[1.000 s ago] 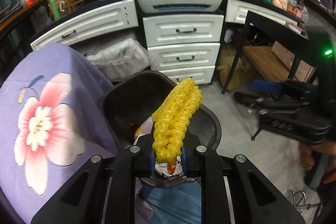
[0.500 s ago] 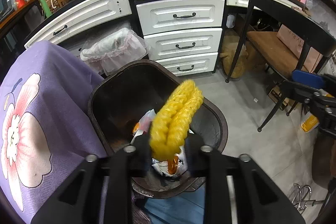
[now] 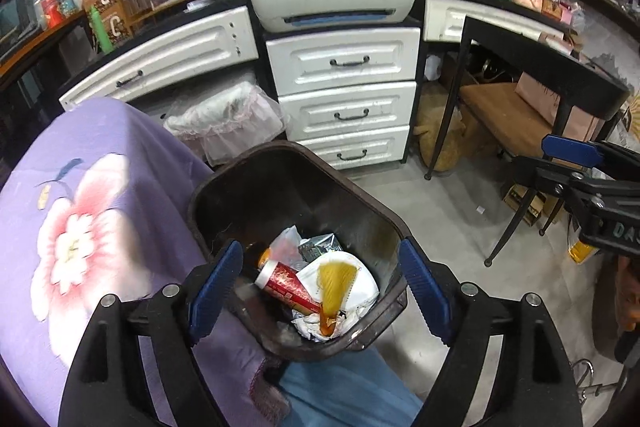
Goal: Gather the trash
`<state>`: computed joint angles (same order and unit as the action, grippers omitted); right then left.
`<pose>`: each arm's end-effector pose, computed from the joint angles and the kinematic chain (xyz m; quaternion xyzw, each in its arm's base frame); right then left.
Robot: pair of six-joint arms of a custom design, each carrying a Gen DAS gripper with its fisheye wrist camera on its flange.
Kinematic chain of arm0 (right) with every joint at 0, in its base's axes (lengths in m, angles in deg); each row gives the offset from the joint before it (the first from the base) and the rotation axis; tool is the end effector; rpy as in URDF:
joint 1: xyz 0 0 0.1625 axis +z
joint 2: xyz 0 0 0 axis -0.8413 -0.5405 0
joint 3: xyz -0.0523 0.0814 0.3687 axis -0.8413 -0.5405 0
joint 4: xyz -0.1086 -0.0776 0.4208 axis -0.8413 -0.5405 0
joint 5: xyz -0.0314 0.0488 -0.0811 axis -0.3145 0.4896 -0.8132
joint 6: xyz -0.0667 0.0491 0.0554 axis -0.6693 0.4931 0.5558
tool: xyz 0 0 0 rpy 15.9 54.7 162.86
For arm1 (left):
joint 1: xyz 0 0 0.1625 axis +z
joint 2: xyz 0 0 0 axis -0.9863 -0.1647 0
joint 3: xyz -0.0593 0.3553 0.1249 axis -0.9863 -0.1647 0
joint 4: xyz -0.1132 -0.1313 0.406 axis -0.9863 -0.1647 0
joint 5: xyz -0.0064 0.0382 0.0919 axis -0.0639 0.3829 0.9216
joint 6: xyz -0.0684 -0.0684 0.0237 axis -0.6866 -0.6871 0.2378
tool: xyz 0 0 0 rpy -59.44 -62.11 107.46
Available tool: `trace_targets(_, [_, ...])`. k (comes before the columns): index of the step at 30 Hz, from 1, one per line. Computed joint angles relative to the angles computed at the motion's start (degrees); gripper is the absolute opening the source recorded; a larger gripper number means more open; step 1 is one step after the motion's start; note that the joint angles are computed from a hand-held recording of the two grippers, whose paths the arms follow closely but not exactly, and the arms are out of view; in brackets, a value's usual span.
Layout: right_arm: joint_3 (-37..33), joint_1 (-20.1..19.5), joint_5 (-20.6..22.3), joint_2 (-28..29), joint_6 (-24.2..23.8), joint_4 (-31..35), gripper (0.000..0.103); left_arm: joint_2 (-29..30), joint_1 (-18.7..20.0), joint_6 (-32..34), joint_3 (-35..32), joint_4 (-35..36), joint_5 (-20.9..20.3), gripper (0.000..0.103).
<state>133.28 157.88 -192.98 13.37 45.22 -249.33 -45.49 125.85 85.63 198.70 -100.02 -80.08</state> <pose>0.1823 -0.5222 0.1680 0.1435 -0.8758 0.3695 0.2754 -0.2454 -0.5426 0.1535 0.3124 0.8538 -0.2504 0.3328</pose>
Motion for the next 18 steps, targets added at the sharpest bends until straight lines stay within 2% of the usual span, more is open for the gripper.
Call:
trace_targets(2, [0.7, 0.9, -0.6, -0.4, 0.7, -1.2, 0.08, -2.4, -1.0, 0.1, 2.1, -1.1, 0.7, 0.081])
trace_targets(9, [5.0, 6.4, -0.5, -2.4, 7.2, -7.0, 0.091, -14.9, -6.2, -1.8, 11.3, -4.4, 6.2, 0.087])
trace_targets(13, [6.8, 11.3, -0.8, -1.4, 6.0, -12.1, 0.096, -23.6, -10.3, -2.8, 17.2, -4.6, 10.8, 0.093])
trace_targets(16, [7.8, 15.7, -1.5, 0.8, 3.4, -17.6, 0.097, -31.4, -14.2, -6.5, 22.1, -1.1, 15.7, 0.096])
trace_targets(18, [8.3, 17.9, -1.3, 1.4, 3.3, -17.5, 0.097, -37.7, -17.0, -12.9, 25.2, 6.3, 19.0, 0.097])
